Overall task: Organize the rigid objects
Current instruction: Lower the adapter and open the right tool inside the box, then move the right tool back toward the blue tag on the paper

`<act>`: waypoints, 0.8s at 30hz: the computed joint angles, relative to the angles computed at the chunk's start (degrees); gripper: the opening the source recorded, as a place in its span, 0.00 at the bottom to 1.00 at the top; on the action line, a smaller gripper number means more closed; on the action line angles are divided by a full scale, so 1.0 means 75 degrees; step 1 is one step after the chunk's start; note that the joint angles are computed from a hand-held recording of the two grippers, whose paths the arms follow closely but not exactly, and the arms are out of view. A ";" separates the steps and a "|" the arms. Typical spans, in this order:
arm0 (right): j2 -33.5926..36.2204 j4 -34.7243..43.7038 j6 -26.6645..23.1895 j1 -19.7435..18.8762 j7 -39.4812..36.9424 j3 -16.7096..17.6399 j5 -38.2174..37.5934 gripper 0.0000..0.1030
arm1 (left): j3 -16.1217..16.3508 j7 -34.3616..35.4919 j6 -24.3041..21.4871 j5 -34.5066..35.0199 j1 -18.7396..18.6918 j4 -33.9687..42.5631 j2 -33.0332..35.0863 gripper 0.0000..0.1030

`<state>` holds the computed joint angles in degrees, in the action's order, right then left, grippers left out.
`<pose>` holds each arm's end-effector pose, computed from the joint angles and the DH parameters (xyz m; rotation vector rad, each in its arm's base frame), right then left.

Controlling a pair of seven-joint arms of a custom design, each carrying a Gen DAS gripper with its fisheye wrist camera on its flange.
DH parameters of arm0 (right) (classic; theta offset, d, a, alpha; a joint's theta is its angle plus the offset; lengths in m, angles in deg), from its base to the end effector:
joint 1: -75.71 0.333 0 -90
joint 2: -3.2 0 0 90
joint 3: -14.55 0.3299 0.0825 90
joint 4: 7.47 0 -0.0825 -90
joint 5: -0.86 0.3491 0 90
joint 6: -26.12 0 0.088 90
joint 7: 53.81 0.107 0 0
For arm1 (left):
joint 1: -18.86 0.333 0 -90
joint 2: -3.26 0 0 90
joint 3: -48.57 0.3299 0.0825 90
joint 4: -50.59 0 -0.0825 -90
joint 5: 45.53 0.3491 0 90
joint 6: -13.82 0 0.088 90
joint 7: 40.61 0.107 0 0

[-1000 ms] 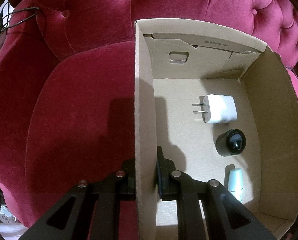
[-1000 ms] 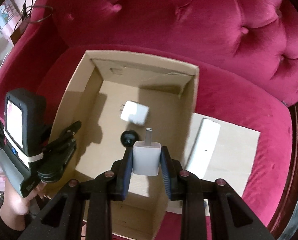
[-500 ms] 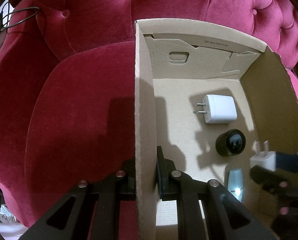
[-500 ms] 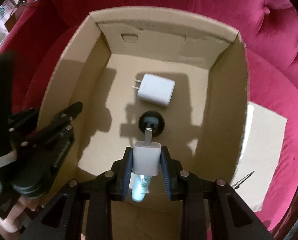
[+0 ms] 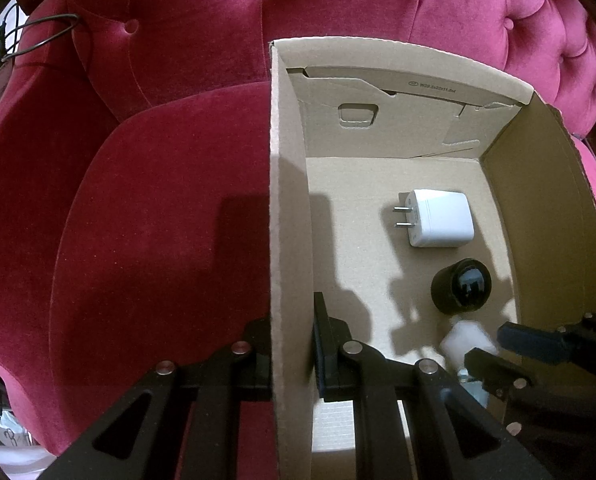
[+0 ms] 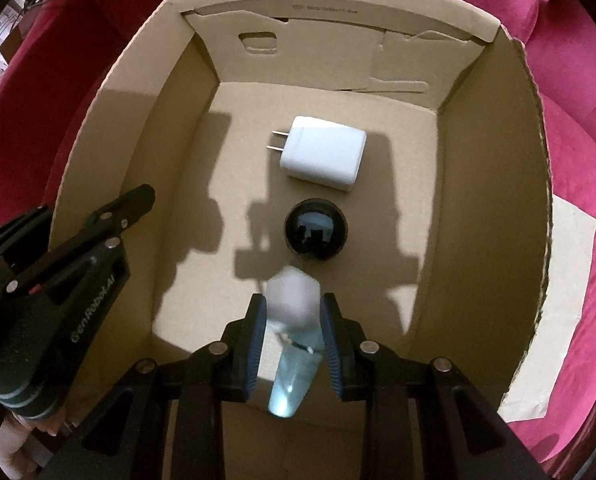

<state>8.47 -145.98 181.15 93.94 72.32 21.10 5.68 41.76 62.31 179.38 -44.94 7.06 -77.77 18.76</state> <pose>0.4484 0.2035 0.3335 -1.7762 2.3404 0.0033 0.5327 -0.1776 0.3297 -1.4045 2.5068 -0.4359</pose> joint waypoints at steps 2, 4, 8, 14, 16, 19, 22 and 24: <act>-0.0020 0.0029 -0.0043 0.0016 0.0106 -0.0019 -0.0113 0.29 | 0.0011 -0.0007 0.0012 0.0008 -0.0008 -0.0005 0.0001 0.14; -0.0132 -0.0036 -0.0052 0.0011 0.0103 -0.0027 -0.0171 0.29 | 0.0011 -0.0001 0.0015 0.0005 -0.0008 -0.0009 0.0002 0.14; -0.0312 -0.0126 -0.0040 0.0034 0.0185 -0.0052 -0.0298 0.29 | 0.0030 -0.0027 0.0027 0.0037 -0.0029 -0.0017 0.0001 0.14; -0.0676 -0.0233 -0.0143 0.0106 0.0471 -0.0085 -0.0768 0.29 | 0.0052 -0.0073 0.0029 0.0083 -0.0054 -0.0024 -0.0008 0.14; -0.0872 -0.0309 -0.0201 0.0110 0.0569 -0.0106 -0.0916 0.29 | 0.0060 -0.0090 0.0030 0.0104 -0.0061 -0.0023 -0.0005 0.14; -0.1120 -0.0398 -0.0268 0.0096 0.0747 -0.0135 -0.1136 0.29 | 0.0068 -0.0122 0.0023 0.0135 -0.0072 -0.0020 -0.0013 0.14; -0.1455 -0.0576 -0.0355 0.0040 0.0906 -0.0183 -0.1368 0.29 | 0.0058 -0.0129 0.0011 0.0136 -0.0065 -0.0013 -0.0016 0.14; -0.1700 -0.0741 -0.0422 -0.0009 0.0975 -0.0220 -0.1485 0.29 | 0.0058 -0.0135 0.0012 0.0146 -0.0065 -0.0014 -0.0016 0.14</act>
